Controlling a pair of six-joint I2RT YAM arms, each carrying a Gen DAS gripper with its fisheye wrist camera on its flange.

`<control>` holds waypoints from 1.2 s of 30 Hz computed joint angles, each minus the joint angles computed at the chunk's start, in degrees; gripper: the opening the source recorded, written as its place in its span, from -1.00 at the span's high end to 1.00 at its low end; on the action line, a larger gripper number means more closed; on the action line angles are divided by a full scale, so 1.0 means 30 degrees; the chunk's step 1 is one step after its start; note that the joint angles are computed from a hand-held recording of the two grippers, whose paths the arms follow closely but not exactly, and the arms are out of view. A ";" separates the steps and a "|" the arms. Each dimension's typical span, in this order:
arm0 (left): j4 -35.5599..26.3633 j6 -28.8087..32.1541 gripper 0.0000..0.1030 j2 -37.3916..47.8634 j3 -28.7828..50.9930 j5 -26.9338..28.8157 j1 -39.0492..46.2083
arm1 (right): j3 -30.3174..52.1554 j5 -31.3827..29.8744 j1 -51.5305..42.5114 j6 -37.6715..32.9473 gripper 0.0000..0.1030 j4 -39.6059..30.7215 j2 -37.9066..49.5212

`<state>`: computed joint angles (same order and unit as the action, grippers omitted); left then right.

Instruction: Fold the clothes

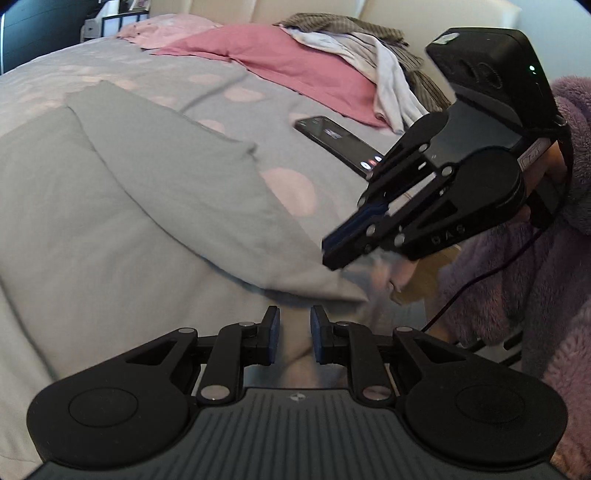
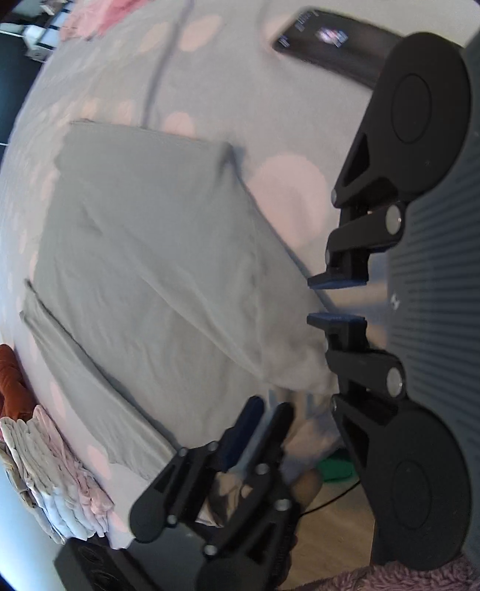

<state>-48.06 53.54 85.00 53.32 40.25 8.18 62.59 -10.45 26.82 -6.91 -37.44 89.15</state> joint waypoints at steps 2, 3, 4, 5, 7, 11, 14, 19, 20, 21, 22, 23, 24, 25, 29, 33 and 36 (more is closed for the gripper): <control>0.0604 0.0155 0.70 -0.0122 -0.0526 0.0066 -0.0300 | -0.0786 -0.0245 0.0317 0.0370 0.75 -0.0015 -0.0091; 0.0987 0.0087 0.70 -0.0163 -0.0751 -0.0114 -0.0521 | -0.1061 -0.0020 0.0582 0.0232 0.75 -0.0105 -0.0324; 0.1370 0.0041 0.70 -0.0188 -0.0962 -0.0301 -0.0733 | -0.1315 0.0250 0.0866 0.0065 0.75 -0.0211 -0.0576; 0.1750 -0.0002 0.70 -0.0208 -0.1170 -0.0490 -0.0945 | -0.1290 0.0245 0.0905 0.0136 0.74 -0.0563 -0.0698; 0.2445 -0.0002 0.70 -0.0495 -0.1771 -0.0336 -0.1113 | -0.1216 0.0389 0.0886 0.0505 0.74 -0.1201 -0.0938; 0.3623 -0.0329 0.70 -0.1115 -0.2717 0.0459 -0.1854 | -0.1781 0.1590 0.0615 0.1646 0.69 -0.0514 -0.2274; 0.4738 -0.0700 0.74 -0.2049 -0.3733 0.0299 -0.2645 | -0.1935 0.1283 0.0370 0.2117 0.68 0.0328 -0.2805; 0.4288 -0.0722 0.80 -0.1953 -0.3803 0.0137 -0.2643 | -0.1231 0.0864 0.1234 0.2607 0.75 0.1203 -0.1630; 0.3502 -0.0301 0.80 -0.1935 -0.3522 0.0065 -0.2389 | -0.0852 0.0892 0.1448 0.2827 0.79 0.1100 -0.1113; 0.2717 0.0129 0.80 -0.1912 -0.3237 -0.0024 -0.2133 | -0.0620 0.0806 0.1697 0.2849 0.80 0.0760 -0.0690; 0.1729 0.0557 0.80 -0.1964 -0.2901 -0.0366 -0.1832 | -0.0395 0.0700 0.1946 0.2844 0.80 0.0395 -0.0266; 0.1201 0.0648 0.80 -0.2321 -0.2829 -0.0819 -0.1539 | -0.0328 0.0956 0.2258 0.2757 0.79 0.0180 -0.0165; 0.0195 0.1033 0.80 -0.2663 -0.2560 -0.1064 -0.0930 | -0.0275 0.1254 0.2580 0.2666 0.78 -0.0018 -0.0097; -0.0807 0.1437 0.80 -0.2965 -0.2259 -0.1309 -0.0294 | -0.0216 0.1551 0.2904 0.2582 0.76 -0.0218 -0.0021; -0.1568 0.1186 0.77 -0.5774 -0.2221 -0.2771 0.2261 | 0.0424 0.0642 0.2921 0.3284 0.70 -0.1630 -0.0021; 0.0607 0.0456 0.69 -0.9201 -0.3741 -0.5111 0.4429 | 0.0041 0.1801 0.3692 0.4432 0.70 -0.0730 -0.1015; 0.1716 0.0044 0.65 -0.9913 -0.4443 -0.6586 0.5290 | 0.0066 0.1018 0.4205 0.5382 0.70 0.0652 -0.1062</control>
